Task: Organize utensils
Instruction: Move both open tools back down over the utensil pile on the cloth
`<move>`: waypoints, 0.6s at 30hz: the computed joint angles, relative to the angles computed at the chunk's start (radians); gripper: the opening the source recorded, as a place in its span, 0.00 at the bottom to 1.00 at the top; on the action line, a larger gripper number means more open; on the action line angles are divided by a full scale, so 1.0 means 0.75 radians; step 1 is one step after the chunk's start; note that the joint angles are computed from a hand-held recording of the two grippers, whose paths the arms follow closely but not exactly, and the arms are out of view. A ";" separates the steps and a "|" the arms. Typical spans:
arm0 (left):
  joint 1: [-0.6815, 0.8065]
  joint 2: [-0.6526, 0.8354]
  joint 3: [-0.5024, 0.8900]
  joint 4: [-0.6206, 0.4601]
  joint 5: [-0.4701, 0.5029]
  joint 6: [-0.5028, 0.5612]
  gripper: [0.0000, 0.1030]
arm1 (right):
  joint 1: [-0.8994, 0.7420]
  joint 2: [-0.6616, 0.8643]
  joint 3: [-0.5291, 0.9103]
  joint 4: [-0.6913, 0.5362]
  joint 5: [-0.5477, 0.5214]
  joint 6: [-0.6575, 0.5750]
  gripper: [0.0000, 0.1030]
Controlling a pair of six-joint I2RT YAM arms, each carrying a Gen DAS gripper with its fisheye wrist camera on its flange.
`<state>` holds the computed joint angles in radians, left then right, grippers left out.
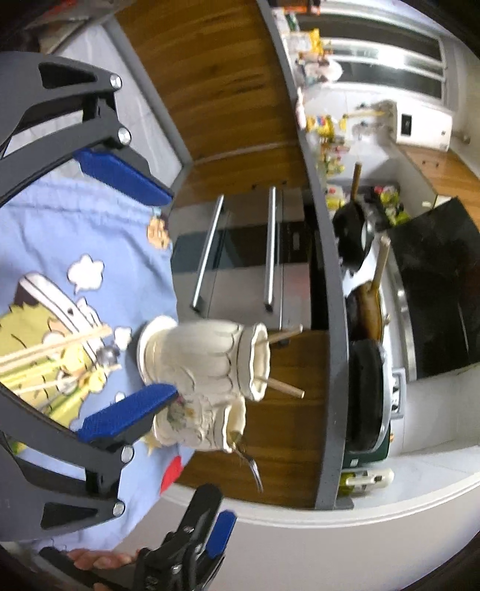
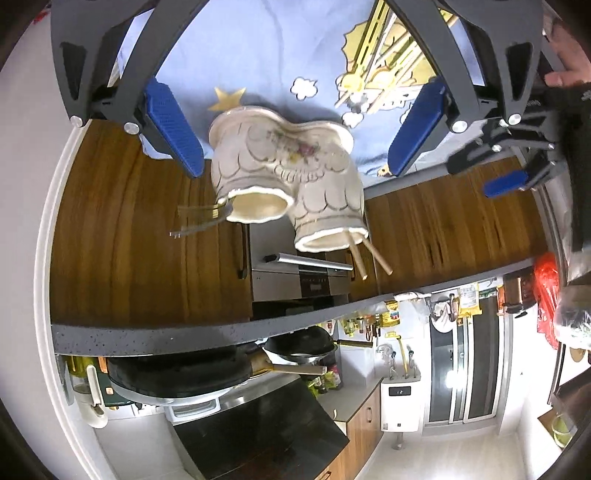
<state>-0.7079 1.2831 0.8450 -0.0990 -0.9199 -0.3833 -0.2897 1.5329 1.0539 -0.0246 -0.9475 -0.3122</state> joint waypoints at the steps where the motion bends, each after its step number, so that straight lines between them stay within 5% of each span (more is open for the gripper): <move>1: -0.005 -0.008 -0.001 -0.030 -0.011 -0.022 0.95 | -0.003 -0.011 -0.023 0.004 -0.003 -0.010 0.96; 10: -0.009 -0.040 0.009 -0.293 0.013 -0.231 0.95 | -0.001 -0.027 -0.081 -0.060 0.049 -0.086 0.96; 18: 0.014 0.047 0.063 -0.436 0.140 -0.309 0.95 | 0.039 0.023 -0.032 -0.317 0.150 -0.298 0.96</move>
<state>-0.6976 1.3184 0.8921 -0.4259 -0.8152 -0.6151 -0.2604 1.5501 1.0298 -0.2623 -0.8349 -0.5358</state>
